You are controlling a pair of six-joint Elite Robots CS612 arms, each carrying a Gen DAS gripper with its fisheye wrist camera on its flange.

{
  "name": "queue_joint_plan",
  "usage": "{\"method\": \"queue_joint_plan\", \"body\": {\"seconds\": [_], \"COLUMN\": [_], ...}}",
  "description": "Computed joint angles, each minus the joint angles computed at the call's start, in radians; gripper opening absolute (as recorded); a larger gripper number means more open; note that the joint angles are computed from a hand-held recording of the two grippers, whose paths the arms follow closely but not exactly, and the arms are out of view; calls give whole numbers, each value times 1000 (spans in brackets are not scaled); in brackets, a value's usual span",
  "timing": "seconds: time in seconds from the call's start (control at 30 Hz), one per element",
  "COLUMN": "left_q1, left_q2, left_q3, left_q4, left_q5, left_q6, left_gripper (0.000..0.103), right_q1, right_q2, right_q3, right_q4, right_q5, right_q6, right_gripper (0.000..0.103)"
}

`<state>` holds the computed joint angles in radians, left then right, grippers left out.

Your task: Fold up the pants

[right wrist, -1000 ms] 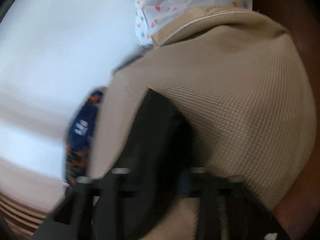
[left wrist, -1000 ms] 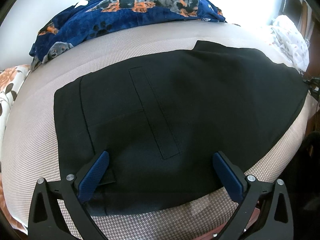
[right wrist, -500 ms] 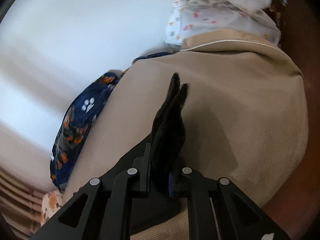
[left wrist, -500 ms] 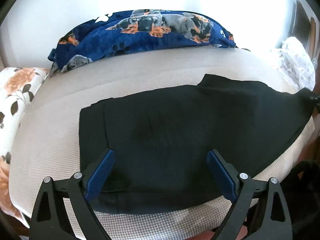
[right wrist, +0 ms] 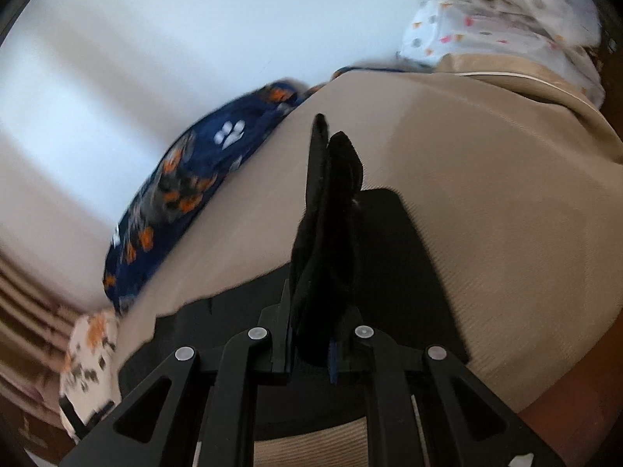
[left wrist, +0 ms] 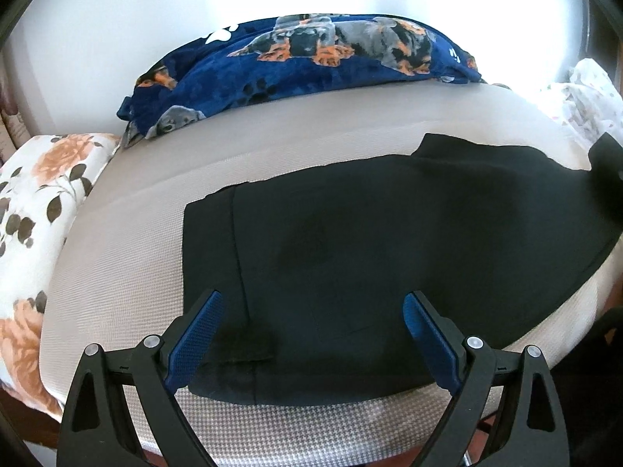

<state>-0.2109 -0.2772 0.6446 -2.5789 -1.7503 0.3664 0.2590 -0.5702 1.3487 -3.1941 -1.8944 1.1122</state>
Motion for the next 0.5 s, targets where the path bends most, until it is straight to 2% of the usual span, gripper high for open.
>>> {"method": "queue_joint_plan", "body": {"seconds": [0.27,0.5], "left_q1": [-1,-1], "left_q2": [-11,-8], "left_q3": [32,31], "left_q4": [-52,-47], "left_q5": [29,44], "left_q6": [9,4], "left_gripper": [93,94], "right_q1": [25,39], "right_q2": [62,98], "right_q3": [-118,-174], "right_q4": [66,88], "right_q5": [53,80], "right_q6": [-31,-23], "right_gripper": [12,12]}}
